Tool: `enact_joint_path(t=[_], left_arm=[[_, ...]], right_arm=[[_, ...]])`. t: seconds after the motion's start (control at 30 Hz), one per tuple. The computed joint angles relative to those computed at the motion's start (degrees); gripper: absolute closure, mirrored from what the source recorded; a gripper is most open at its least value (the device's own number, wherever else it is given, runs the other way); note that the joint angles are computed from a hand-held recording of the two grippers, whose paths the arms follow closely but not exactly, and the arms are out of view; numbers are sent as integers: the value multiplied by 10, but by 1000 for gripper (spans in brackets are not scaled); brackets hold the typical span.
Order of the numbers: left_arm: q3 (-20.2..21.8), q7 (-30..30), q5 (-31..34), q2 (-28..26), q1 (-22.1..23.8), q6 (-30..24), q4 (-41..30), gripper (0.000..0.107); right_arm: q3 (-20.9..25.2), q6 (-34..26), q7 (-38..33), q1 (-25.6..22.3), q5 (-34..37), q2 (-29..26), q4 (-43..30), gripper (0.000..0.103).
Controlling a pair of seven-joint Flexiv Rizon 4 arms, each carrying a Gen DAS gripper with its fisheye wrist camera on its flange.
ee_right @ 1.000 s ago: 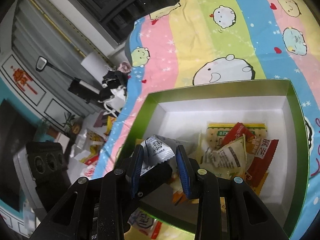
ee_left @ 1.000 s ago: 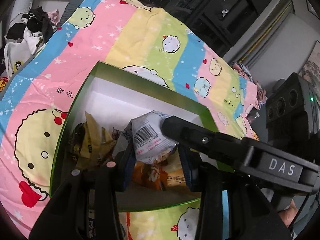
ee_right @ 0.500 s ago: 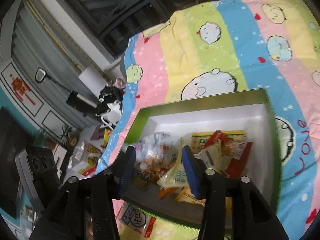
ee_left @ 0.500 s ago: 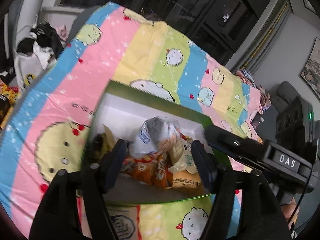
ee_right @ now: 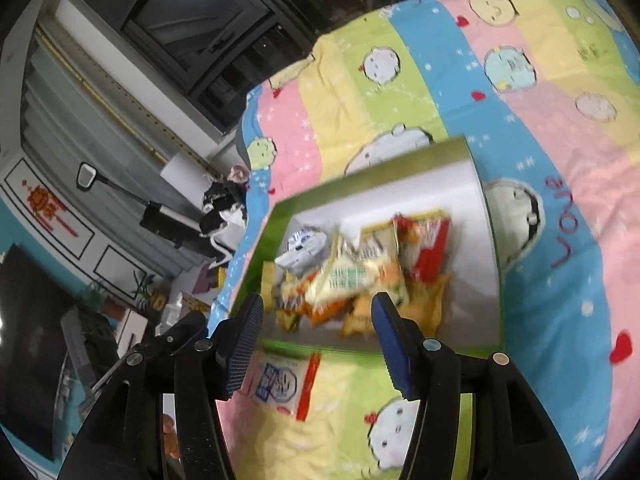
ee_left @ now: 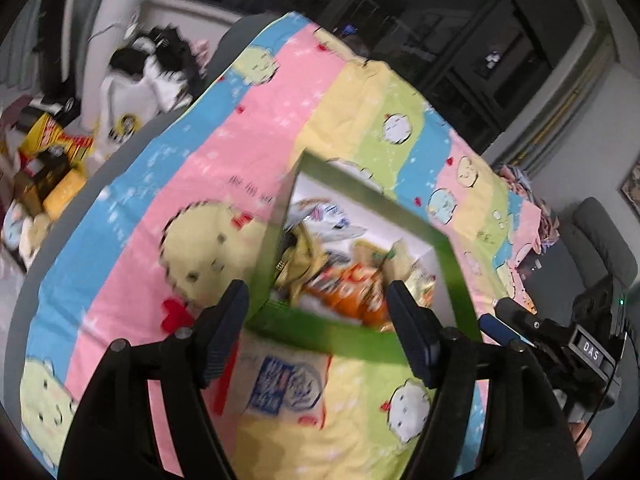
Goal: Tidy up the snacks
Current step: 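Withdraw the right gripper and move the left gripper to the milk pouch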
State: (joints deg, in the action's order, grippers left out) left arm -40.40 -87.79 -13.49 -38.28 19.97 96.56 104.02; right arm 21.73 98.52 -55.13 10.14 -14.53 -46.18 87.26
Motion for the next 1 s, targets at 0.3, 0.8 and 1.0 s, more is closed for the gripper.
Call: enact_joint_path(t=[0.3, 0.8, 1.0], left_arm=[[-86, -21, -32, -21, 82, -43, 56, 35], [-59, 13, -81, -33, 56, -83, 37, 43], [17, 38, -95, -8, -7, -94, 25, 55]], right_arm=[[77, -59, -41, -22, -9, -34, 3, 46], [68, -166, -125, 46, 62, -104, -117, 46], [59, -166, -162, 62, 97, -114, -141, 46]])
